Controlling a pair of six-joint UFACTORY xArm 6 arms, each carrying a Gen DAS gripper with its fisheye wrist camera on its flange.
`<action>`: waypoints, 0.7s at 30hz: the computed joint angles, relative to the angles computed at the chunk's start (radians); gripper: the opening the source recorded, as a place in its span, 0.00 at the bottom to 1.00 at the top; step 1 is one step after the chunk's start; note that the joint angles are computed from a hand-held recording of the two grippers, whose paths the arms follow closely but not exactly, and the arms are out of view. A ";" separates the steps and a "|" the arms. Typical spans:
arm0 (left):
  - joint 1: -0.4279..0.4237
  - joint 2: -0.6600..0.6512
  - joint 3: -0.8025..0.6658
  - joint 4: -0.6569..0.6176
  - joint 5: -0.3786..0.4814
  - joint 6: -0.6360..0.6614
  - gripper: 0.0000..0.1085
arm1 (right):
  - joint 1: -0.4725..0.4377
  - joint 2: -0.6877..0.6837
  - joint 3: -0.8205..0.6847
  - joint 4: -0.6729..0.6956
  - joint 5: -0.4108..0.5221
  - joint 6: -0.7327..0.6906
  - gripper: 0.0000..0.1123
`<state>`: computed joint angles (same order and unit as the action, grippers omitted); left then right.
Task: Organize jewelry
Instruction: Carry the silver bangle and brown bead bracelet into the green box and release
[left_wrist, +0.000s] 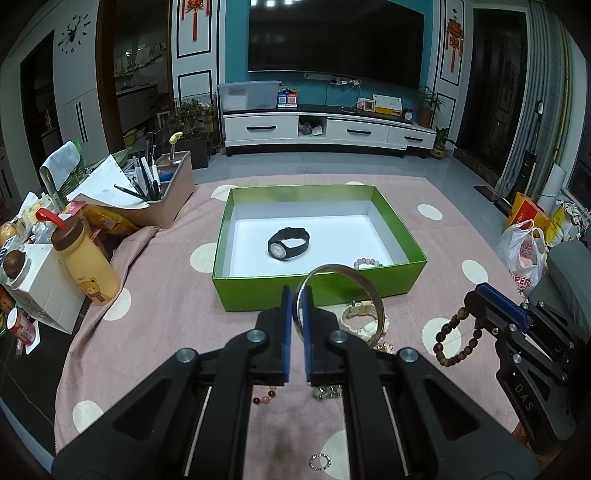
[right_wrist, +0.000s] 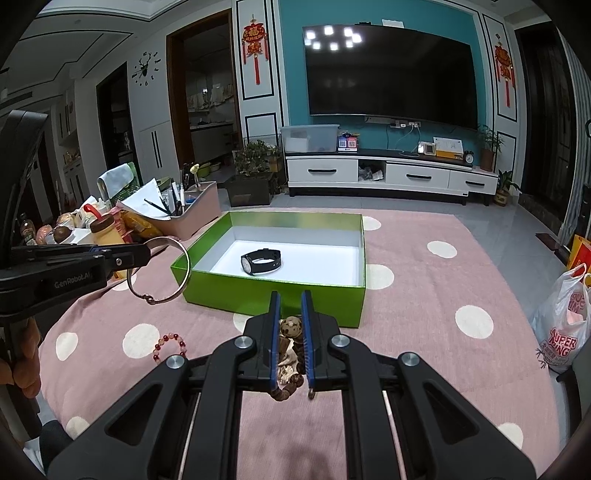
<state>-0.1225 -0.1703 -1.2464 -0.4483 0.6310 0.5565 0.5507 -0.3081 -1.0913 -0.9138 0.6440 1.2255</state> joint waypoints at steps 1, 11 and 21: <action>-0.001 0.005 -0.004 0.001 -0.001 -0.001 0.04 | -0.005 0.004 -0.003 0.001 -0.004 -0.002 0.10; -0.013 0.077 -0.071 0.015 -0.004 -0.026 0.04 | -0.041 0.041 -0.025 0.024 -0.026 -0.020 0.10; -0.022 0.127 -0.112 0.019 -0.022 -0.024 0.04 | -0.071 0.079 -0.060 0.042 -0.044 -0.045 0.10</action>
<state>-0.1450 -0.0437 -1.3583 -0.4292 0.6086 0.5326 0.4799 -0.2288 -1.1515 -0.8720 0.6004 1.1810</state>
